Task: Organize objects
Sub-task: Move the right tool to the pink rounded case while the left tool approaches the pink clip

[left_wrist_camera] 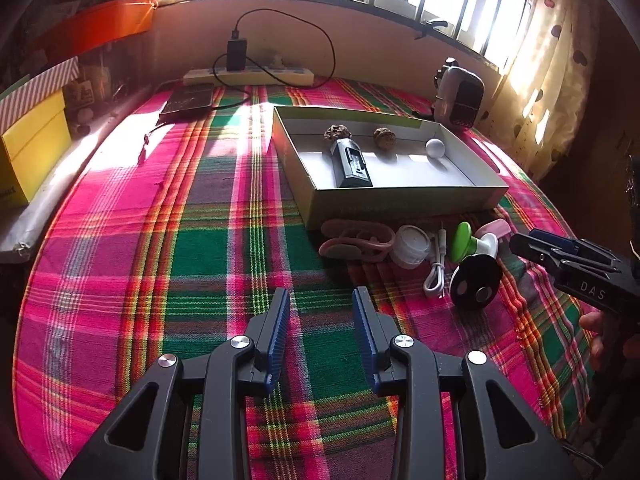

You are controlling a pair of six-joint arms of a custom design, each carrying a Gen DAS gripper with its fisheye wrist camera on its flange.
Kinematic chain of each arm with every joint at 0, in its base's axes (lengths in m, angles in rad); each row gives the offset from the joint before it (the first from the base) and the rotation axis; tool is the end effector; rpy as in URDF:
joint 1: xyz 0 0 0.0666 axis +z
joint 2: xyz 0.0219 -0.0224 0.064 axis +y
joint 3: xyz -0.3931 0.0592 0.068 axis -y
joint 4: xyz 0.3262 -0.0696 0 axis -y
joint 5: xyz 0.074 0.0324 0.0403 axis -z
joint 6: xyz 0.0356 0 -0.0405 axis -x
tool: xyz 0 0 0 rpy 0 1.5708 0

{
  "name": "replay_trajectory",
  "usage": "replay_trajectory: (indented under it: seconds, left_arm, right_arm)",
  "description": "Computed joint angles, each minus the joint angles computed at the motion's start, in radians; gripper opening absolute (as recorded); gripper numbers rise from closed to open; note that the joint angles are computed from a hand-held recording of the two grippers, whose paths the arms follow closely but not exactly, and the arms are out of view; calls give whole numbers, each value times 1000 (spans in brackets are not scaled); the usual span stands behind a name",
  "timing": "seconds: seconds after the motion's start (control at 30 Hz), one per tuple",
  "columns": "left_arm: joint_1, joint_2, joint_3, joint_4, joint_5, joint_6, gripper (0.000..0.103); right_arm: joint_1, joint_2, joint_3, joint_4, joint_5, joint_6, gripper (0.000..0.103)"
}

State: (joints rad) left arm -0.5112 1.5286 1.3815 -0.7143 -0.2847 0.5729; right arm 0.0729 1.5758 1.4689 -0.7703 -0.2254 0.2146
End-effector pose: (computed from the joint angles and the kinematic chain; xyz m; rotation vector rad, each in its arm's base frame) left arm 0.4113 -0.2197 0.3962 -0.2005 2.3843 -0.1632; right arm 0.4837 0.0429 0.4048 -0.4460 2.3879 0.2119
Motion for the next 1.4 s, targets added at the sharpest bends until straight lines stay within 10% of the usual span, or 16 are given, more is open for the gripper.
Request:
replay_trajectory:
  seconds: [1.4]
  left_arm:
    - [50, 73, 96, 28, 143, -158, 33]
  right_arm:
    - [-5, 95, 86, -31, 117, -16, 62]
